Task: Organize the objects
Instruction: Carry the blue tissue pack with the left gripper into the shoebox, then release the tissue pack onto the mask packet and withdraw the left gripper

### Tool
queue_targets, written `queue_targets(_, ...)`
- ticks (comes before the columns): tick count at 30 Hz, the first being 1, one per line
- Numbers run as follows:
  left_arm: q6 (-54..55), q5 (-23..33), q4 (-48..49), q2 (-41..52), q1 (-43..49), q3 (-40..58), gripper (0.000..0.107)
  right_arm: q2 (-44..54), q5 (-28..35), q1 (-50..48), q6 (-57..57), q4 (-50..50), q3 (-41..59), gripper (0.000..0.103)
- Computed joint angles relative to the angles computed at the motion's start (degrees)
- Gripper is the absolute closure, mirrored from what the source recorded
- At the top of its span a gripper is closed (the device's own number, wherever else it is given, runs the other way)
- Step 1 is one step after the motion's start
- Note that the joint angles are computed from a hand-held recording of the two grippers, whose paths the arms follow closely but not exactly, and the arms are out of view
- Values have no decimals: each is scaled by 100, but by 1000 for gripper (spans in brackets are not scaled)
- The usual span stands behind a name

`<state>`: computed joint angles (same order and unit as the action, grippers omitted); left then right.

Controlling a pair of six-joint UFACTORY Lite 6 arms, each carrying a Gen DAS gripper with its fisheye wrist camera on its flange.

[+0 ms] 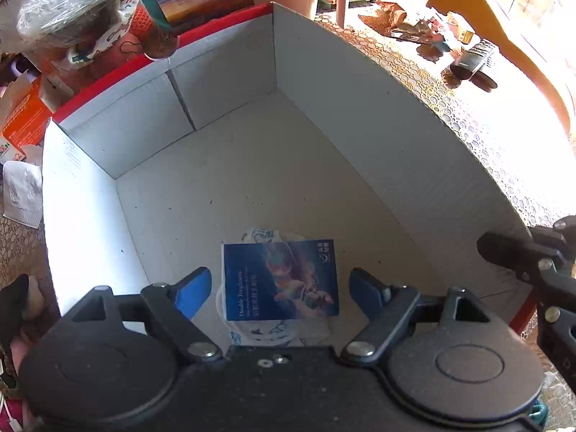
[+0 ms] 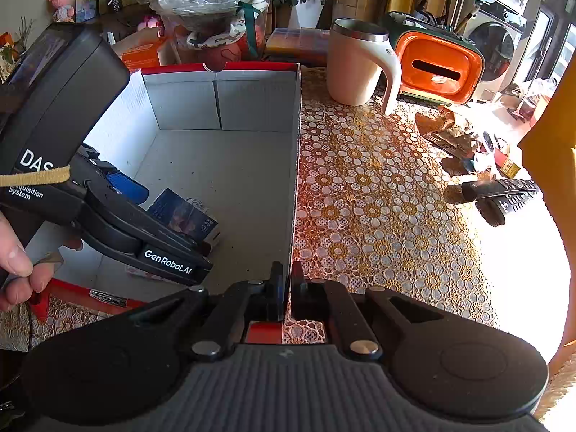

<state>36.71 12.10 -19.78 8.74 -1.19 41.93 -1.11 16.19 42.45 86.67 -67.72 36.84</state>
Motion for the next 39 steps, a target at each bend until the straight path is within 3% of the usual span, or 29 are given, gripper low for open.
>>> queue_targets(5, 1438, 167, -1235, -792, 426, -437, 23, -34, 44, 26, -46, 50, -20, 100)
queue_targets(13, 2542, 840, -2150, -2256, 1224, -955, 23, -104, 174, 148, -106, 156, -60, 100)
queue_targets(19, 3591, 1762, -2629, -3457, 2385, -1334, 22, -95, 224, 184, -105, 187, -48, 100)
queue_targets(25, 5041, 3140, -3106, -4269, 4366, -1560, 18, -76, 287, 243, -131, 243, -18, 99)
queue_targets(32, 6585, 4197, -3539, -3876, 6603, -1313, 7, -54, 350, 285, -221, 361, 21, 99)
queue_targets(39, 7960, 4331, -4028, -2948, 8085, -1182, 5, -44, 393, 293, -258, 413, 31, 99)
